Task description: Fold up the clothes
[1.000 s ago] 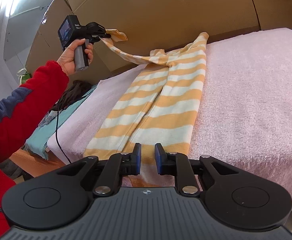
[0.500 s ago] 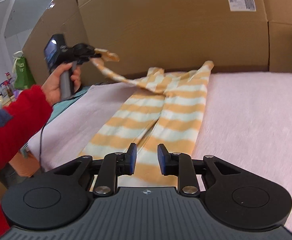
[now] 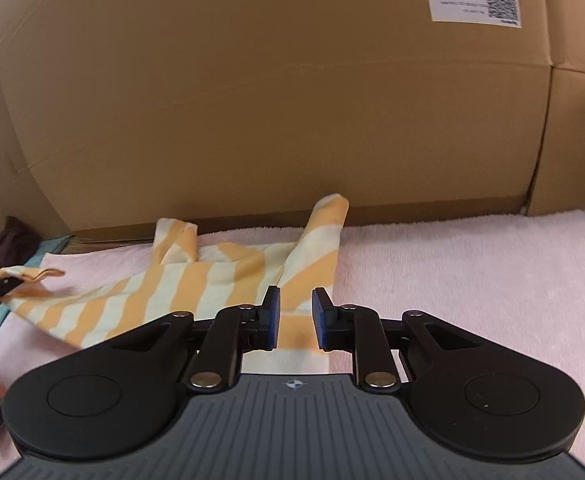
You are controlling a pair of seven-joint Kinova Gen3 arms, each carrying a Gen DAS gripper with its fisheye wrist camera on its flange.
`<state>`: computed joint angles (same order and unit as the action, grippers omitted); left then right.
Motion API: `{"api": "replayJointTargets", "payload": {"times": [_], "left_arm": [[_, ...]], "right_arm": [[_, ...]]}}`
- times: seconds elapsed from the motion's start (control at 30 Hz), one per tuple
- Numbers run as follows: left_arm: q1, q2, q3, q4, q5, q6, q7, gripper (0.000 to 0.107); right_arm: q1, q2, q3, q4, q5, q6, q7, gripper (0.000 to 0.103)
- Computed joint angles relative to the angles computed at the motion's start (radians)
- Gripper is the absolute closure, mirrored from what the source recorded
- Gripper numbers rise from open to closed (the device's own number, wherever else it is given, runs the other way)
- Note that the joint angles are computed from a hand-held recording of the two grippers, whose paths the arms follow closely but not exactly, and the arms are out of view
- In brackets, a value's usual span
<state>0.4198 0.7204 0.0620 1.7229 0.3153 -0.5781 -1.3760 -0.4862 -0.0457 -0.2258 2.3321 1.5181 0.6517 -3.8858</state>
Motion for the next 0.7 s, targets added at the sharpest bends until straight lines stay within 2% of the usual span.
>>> {"api": "replayJointTargets", "payload": {"times": [0.07,0.13,0.2,0.27,0.37,0.47,0.5,0.53,0.63,0.7], "left_arm": [[-0.008,0.005,0.012,0.003,-0.026,0.006,-0.004,0.107],[-0.01,-0.003,0.018,0.023,-0.045,-0.007,0.005,0.107],[-0.025,-0.017,0.034,0.057,-0.076,-0.038,0.026,0.107],[-0.038,-0.03,0.048,0.091,-0.105,-0.074,0.044,0.107],[-0.046,-0.034,0.04,0.138,-0.139,-0.161,0.051,0.107],[-0.035,-0.042,0.041,0.139,-0.131,-0.14,0.031,0.107],[-0.043,-0.04,0.062,0.135,-0.117,-0.137,0.008,0.107],[-0.039,-0.04,0.064,0.138,-0.101,-0.15,-0.001,0.107],[0.019,-0.038,0.006,0.179,-0.082,-0.261,0.023,0.107],[0.026,-0.037,0.013,0.2,-0.063,-0.319,0.001,0.105]], "right_arm": [[0.036,0.037,0.044,-0.051,0.005,-0.077,0.071,0.082],[0.071,0.098,0.052,-0.109,-0.026,-0.1,0.152,0.082],[0.055,0.166,0.084,-0.163,-0.092,-0.058,0.23,0.082],[0.061,0.219,0.093,-0.199,-0.121,-0.016,0.255,0.082],[0.076,0.216,0.125,-0.186,-0.073,-0.043,0.175,0.082],[0.118,0.187,0.127,-0.152,-0.005,-0.104,0.069,0.081],[0.132,0.19,0.124,-0.148,0.003,-0.116,0.061,0.081],[0.141,0.199,0.116,-0.15,-0.001,-0.111,0.069,0.081],[0.117,0.211,0.105,-0.159,-0.031,-0.045,0.11,0.081],[0.101,0.196,0.099,-0.143,0.001,-0.023,0.062,0.081]]}}
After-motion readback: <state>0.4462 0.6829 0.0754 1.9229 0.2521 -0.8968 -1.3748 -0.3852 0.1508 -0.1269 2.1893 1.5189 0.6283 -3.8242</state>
